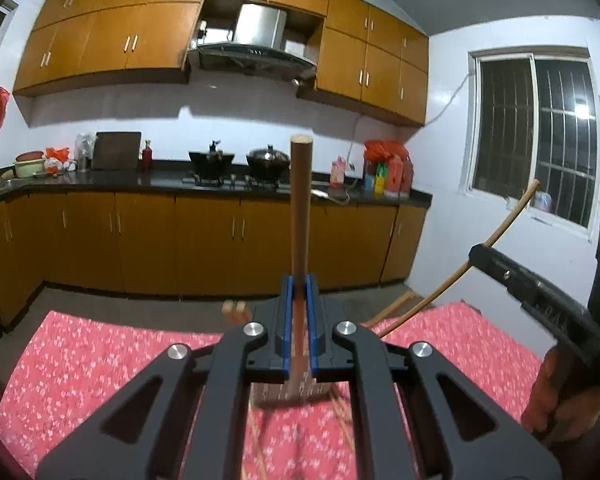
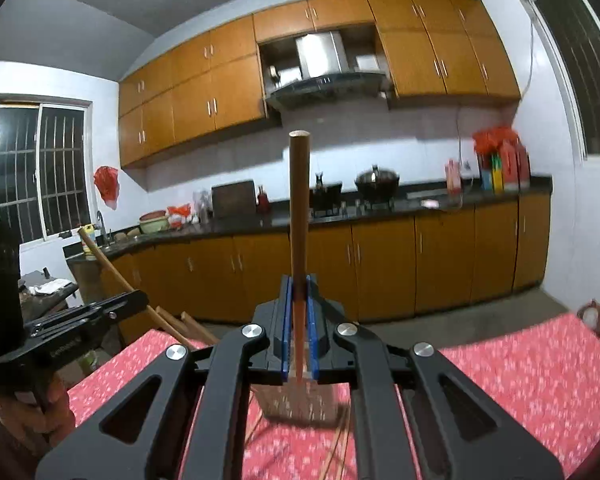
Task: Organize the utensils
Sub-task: 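Lift both held chopsticks upright and carry them over the beige utensil holder, then open both tools to drop the chopsticks into the holder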
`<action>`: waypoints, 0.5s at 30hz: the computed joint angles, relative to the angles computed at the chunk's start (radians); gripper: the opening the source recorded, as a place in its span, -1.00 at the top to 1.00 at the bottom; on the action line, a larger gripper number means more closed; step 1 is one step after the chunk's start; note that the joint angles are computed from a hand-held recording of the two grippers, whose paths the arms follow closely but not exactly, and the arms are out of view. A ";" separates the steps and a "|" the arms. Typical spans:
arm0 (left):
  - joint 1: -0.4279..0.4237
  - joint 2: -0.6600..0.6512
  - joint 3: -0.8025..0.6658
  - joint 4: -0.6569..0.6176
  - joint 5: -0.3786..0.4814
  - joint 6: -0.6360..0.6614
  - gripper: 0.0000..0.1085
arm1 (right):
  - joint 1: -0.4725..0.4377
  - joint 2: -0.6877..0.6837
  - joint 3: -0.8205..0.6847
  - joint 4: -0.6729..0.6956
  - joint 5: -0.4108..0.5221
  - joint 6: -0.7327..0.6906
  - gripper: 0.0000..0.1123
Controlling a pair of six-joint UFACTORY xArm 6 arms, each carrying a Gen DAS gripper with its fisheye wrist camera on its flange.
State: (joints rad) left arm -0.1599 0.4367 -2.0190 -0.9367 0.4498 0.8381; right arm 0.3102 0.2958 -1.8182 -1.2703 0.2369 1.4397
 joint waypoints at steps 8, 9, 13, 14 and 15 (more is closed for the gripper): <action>-0.027 0.203 -0.283 0.196 -0.054 -0.236 0.86 | 0.007 0.144 -0.175 0.044 0.053 -0.068 0.86; -0.028 0.220 -0.301 0.218 -0.060 -0.258 0.86 | 0.007 0.158 -0.186 0.067 0.055 -0.088 0.86; -0.025 0.307 -0.404 0.297 -0.017 -0.343 0.86 | 0.005 0.229 -0.235 0.231 0.069 -0.234 0.86; -0.023 0.322 -0.419 0.304 -0.007 -0.352 0.86 | 0.006 0.241 -0.240 0.267 0.073 -0.264 0.86; -0.022 0.337 -0.433 0.311 0.001 -0.362 0.86 | 0.008 0.249 -0.245 0.290 0.079 -0.283 0.86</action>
State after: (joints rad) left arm -0.1819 0.7739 -2.4523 -0.6262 0.4513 0.4762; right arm 0.3181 0.5447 -2.0629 -0.9808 0.3158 1.1571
